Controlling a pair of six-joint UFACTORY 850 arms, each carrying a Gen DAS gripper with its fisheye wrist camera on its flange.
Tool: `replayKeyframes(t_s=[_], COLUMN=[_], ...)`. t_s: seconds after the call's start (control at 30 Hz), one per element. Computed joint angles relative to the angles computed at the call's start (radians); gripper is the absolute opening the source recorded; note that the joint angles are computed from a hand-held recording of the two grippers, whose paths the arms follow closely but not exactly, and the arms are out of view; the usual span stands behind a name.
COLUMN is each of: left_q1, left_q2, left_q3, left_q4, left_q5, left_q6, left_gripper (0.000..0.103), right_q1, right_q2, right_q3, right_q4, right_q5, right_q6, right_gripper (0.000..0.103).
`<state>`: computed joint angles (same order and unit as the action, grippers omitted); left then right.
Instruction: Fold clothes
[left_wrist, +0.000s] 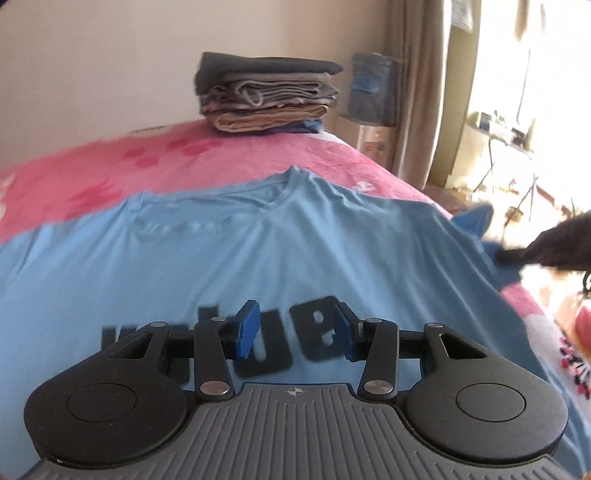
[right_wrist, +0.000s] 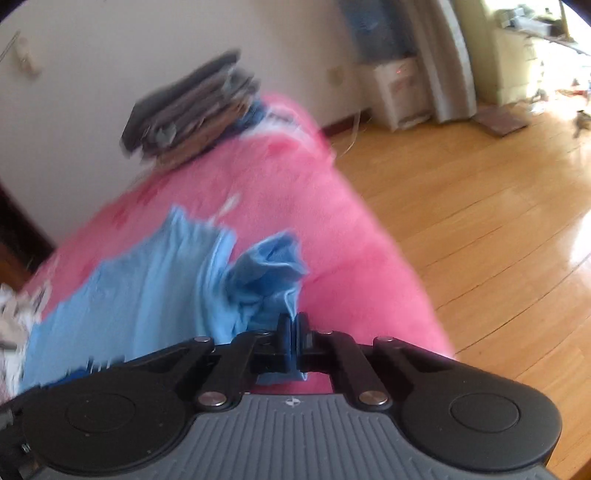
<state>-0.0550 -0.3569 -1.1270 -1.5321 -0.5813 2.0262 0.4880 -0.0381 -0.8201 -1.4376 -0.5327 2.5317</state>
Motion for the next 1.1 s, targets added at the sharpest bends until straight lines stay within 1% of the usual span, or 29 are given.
replayKeyframes(t_s=[0.07, 0.13, 0.2, 0.33, 0.43, 0.57, 0.67, 0.8, 0.87, 0.9, 0.93, 1.0, 1.03, 1.07, 1.1], left_q1=[-0.014, -0.025, -0.038, -0.085, -0.119, -0.148, -0.146, -0.142, -0.140, -0.139, -0.138, -0.139, -0.139, -0.139, -0.139], left_q2=[-0.002, -0.002, -0.004, -0.013, -0.031, -0.058, -0.067, -0.071, -0.073, -0.074, -0.076, -0.075, -0.074, -0.074, -0.074], left_q3=[-0.001, -0.003, -0.012, -0.034, -0.045, -0.057, -0.060, -0.068, -0.070, -0.071, -0.071, -0.065, -0.062, -0.060, -0.060], left_q4=[-0.010, -0.026, -0.038, -0.071, -0.107, -0.124, -0.121, -0.098, -0.091, -0.087, -0.088, -0.109, -0.121, -0.130, -0.130], left_q5=[0.027, 0.041, 0.036, 0.029, 0.027, 0.051, 0.050, 0.042, 0.036, 0.033, 0.031, 0.029, 0.029, 0.028, 0.027], left_q6=[0.024, 0.050, 0.071, 0.142, 0.207, 0.251, 0.237, 0.196, 0.173, 0.162, 0.157, 0.179, 0.195, 0.207, 0.207], left_gripper=[0.044, 0.044, 0.044, 0.044, 0.044, 0.044, 0.044, 0.044, 0.044, 0.044, 0.044, 0.044, 0.045, 0.045, 0.045], right_q1=[-0.016, -0.032, -0.048, -0.065, -0.059, -0.036, -0.062, -0.078, -0.070, -0.069, -0.071, -0.101, -0.122, -0.137, -0.149], right_q2=[0.041, 0.064, 0.085, 0.116, 0.127, 0.087, 0.028, 0.019, 0.024, 0.030, 0.037, 0.055, 0.062, 0.079, 0.100], right_q3=[0.041, 0.071, 0.098, 0.146, 0.163, 0.139, 0.072, 0.058, 0.068, 0.080, 0.094, 0.123, 0.139, 0.162, 0.191], right_q4=[-0.058, -0.068, -0.073, -0.110, -0.112, -0.166, -0.205, -0.434, -0.448, -0.408, -0.353, -0.216, -0.152, -0.127, -0.140], right_q5=[-0.015, -0.023, -0.027, -0.027, -0.050, -0.149, -0.198, -0.289, -0.335, -0.336, -0.328, -0.241, -0.189, -0.150, -0.117], right_q6=[0.105, 0.142, 0.170, 0.261, 0.285, 0.196, 0.055, 0.094, 0.081, 0.080, 0.082, 0.088, 0.093, 0.140, 0.228], right_gripper=[0.002, 0.002, 0.002, 0.002, 0.003, 0.003, 0.003, 0.003, 0.004, 0.006, 0.011, 0.018, 0.018, 0.018, 0.018])
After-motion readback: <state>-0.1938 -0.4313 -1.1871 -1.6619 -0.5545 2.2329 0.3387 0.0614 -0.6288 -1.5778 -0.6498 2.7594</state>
